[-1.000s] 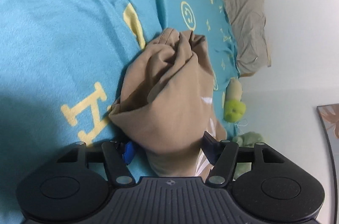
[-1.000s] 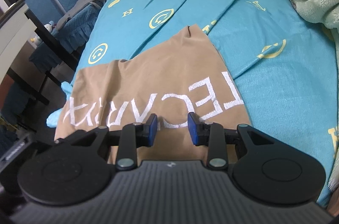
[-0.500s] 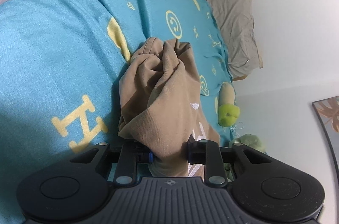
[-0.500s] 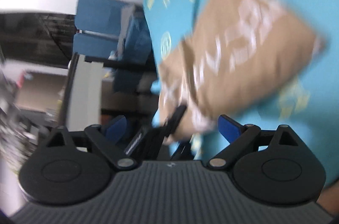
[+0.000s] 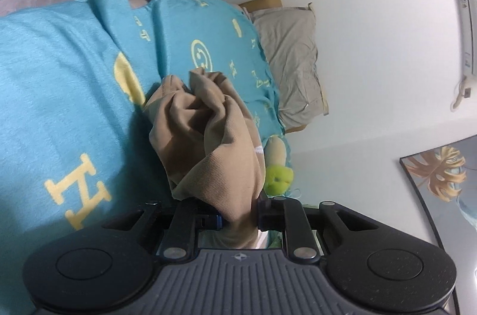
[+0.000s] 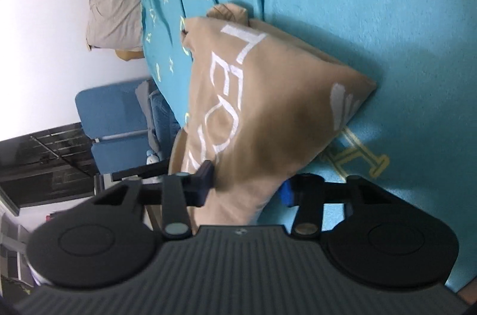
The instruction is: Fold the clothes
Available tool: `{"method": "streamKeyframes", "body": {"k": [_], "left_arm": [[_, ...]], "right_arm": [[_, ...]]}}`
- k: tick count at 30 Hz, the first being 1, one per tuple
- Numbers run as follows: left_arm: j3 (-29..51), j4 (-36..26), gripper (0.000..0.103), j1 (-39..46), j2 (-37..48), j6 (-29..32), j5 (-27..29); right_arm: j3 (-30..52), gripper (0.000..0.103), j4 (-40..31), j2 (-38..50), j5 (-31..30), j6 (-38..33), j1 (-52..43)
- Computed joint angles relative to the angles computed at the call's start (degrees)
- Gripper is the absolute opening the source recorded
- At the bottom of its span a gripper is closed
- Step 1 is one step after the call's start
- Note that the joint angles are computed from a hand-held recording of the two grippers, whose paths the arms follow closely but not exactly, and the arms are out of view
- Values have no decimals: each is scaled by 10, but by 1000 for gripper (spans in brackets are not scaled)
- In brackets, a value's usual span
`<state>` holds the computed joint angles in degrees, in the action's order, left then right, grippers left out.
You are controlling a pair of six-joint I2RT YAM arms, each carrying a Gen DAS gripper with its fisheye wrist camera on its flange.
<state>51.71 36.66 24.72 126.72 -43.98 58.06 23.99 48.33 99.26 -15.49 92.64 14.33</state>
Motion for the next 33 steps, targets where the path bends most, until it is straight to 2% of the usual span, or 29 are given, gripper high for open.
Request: {"method": "streamKeyframes", "body": {"k": [3,6,10,15,17,19,22,23,26,28,30,33], "left_arm": [[-14,-18,20,4,-27,10,7],[-24,-54,20,7,-68,20,17],[-47,-152,20,-3,-175,52,13],[-88,-230,20,-63,-335,28,3],[-92,-252,20,-113,-393,-1,-20],[-80,-270,20,-176,-435,-35,-53],[-41,-265,20,-303,-456,-99,-125],[-22,-266,20,-349,-456,-117,-152],[113,-264,20,-479,-372,-164,-218],[212,-237,20,-544,-296,-198,-241],[327,-201,21,-595,-205,-230,-253],[543,-197,21,-645,-43,-259,-250]], "right_arm": [[-8,30,-17,-43,31,-50,12],[-27,28,-47,-109,49,-66,17],[-44,27,-140,-235,31,-88,-8],[-55,27,-333,-471,-42,-117,-104],[-33,27,-432,-551,-102,-146,-183],[12,27,-515,-587,-179,-187,-289],[94,27,-608,-571,-323,-273,-483],[136,27,-634,-537,-365,-310,-544],[288,27,-702,-408,-450,-416,-690],[388,27,-696,-325,-473,-436,-751],[470,27,-651,-255,-486,-427,-792],[581,27,-594,-169,-472,-420,-825]]}}
